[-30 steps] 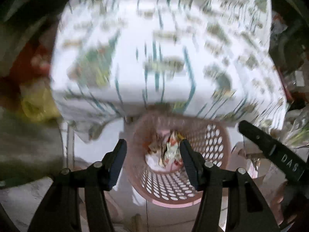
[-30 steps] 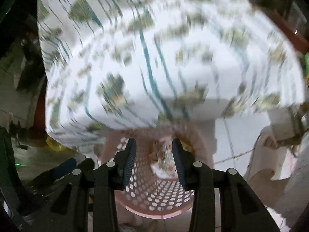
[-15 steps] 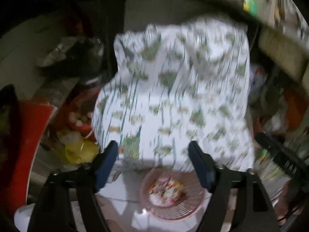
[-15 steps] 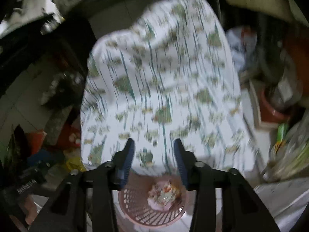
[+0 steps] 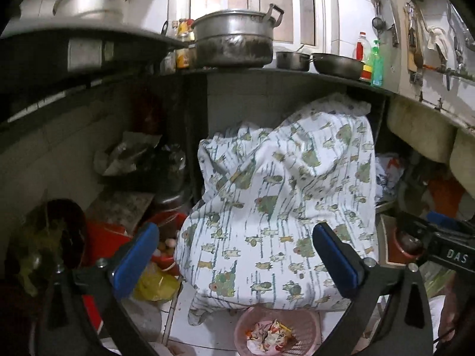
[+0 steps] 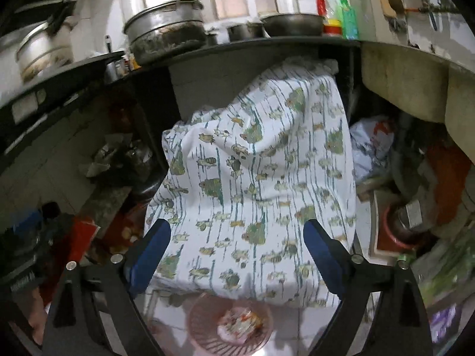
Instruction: Collect trash
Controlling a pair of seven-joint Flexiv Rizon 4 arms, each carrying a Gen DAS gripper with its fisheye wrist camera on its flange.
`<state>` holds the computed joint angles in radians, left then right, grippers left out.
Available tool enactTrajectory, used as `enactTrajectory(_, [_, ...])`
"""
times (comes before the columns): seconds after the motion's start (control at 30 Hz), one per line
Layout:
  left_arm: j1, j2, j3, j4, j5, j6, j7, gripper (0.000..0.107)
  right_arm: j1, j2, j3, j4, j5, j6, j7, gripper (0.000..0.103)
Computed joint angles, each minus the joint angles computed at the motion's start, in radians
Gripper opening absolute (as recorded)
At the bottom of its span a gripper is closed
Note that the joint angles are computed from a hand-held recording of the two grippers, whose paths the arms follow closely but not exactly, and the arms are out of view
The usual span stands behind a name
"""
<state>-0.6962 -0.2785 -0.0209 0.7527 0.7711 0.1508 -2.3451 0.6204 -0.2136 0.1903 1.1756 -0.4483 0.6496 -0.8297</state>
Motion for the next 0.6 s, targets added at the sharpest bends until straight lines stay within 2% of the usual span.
enactTrajectory(0.1, [0.009, -0.029, -0.01, -0.074, -0.038, -0.023, 0.025, 0.103, 0.017, -0.01, 0.003, -0.064, 0.002, -0.044, -0.035, 0.092])
enactTrajectory(0.17, [0.008, -0.045, -0.001, -0.106, -0.055, -0.022, 0.029, 0.103, 0.041, -0.01, -0.008, -0.079, -0.059, -0.065, -0.035, 0.094])
enactTrajectory(0.23, [0.007, -0.07, 0.01, -0.151, -0.077, -0.043, 0.048, 0.103, 0.049, 0.002, -0.016, -0.058, -0.11, -0.05, -0.031, 0.103])
enactTrajectory(0.27, [0.003, -0.077, 0.018, -0.164, -0.086, -0.056, 0.058, 0.103, 0.048, 0.017, -0.02, -0.027, -0.142, -0.023, -0.011, 0.103])
enactTrajectory(0.4, [-0.016, -0.036, 0.044, -0.081, -0.089, -0.029, 0.028, 0.103, 0.015, 0.075, -0.001, 0.08, -0.17, 0.053, 0.02, 0.103])
enactTrajectory(0.6, [-0.013, -0.009, 0.018, -0.049, -0.082, -0.06, 0.005, 0.103, -0.009, 0.11, 0.022, 0.124, -0.214, 0.064, 0.053, 0.103])
